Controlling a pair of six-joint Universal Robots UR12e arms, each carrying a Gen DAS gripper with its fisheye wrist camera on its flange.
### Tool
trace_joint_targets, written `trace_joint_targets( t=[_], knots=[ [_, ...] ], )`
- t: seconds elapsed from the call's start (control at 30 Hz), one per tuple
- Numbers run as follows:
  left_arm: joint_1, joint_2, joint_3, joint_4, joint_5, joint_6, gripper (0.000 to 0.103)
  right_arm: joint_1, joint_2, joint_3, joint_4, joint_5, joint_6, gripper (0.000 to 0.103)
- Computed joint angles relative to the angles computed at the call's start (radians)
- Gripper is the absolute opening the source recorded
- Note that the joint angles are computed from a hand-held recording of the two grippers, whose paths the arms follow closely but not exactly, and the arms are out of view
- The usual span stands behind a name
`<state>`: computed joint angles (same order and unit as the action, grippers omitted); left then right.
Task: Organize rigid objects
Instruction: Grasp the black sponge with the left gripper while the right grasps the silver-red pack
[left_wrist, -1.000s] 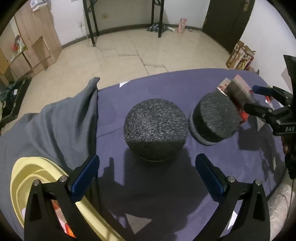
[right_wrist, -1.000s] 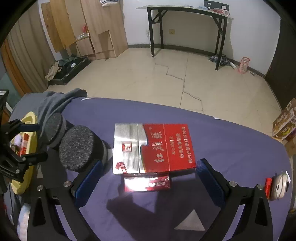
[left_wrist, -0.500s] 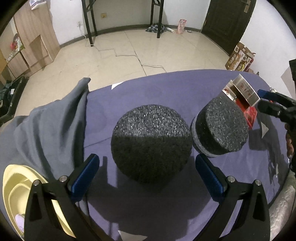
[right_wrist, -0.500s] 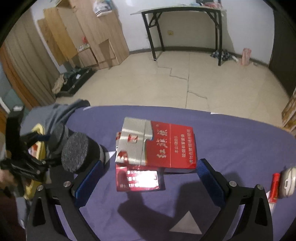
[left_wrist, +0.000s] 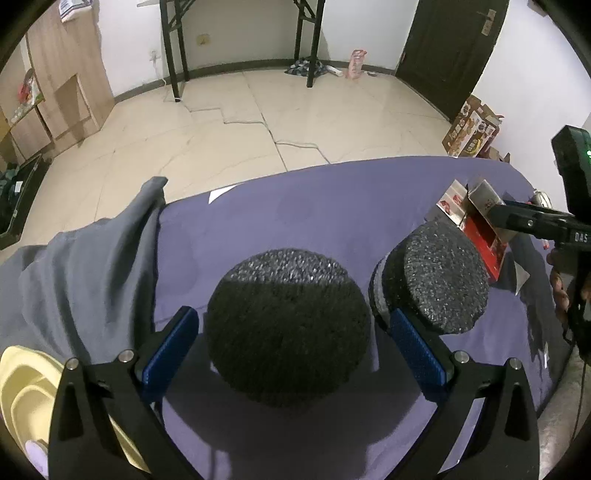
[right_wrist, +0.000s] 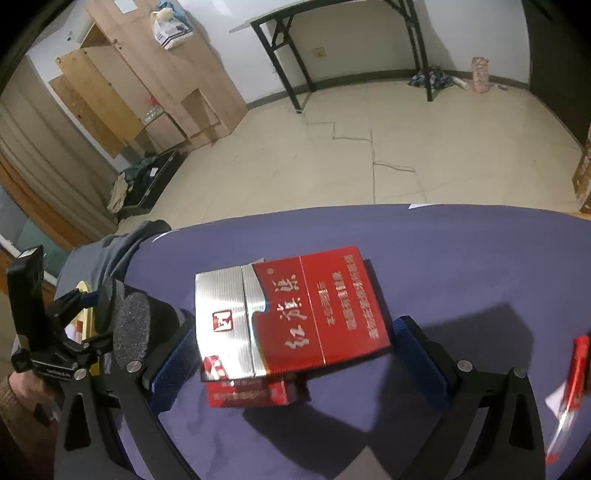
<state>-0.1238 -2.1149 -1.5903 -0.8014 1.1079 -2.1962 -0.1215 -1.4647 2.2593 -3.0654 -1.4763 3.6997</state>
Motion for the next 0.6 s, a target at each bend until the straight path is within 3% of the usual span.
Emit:
trace_joint_targets(
  t=[0.1, 0.2, 0.23, 0.43, 0.6],
  knots=[
    [-0.002, -0.004, 0.001, 0.023, -0.001, -0.02, 0.1, -0.019, 0.003, -0.002, -0.014, 0.027, -0.034, 0.103],
    [-0.002, -0.007, 0.006, 0.019, -0.008, -0.048, 0.069, -0.032, 0.013, -0.003, -0.032, 0.057, -0.076, 0.101],
    [-0.003, -0.008, 0.006, 0.025, -0.004, -0.054, 0.069, -0.029, 0.015, -0.007, -0.031, 0.048, -0.082, 0.09],
    [0.016, 0.015, -0.026, 0.095, -0.044, -0.09, 0.068, -0.008, 0.012, -0.012, -0.021, -0.009, -0.083, 0.09],
    [0.062, 0.053, -0.017, 0.05, -0.097, -0.125, 0.068, 0.024, -0.029, -0.002, -0.051, -0.083, -0.068, 0.09]
  ],
)
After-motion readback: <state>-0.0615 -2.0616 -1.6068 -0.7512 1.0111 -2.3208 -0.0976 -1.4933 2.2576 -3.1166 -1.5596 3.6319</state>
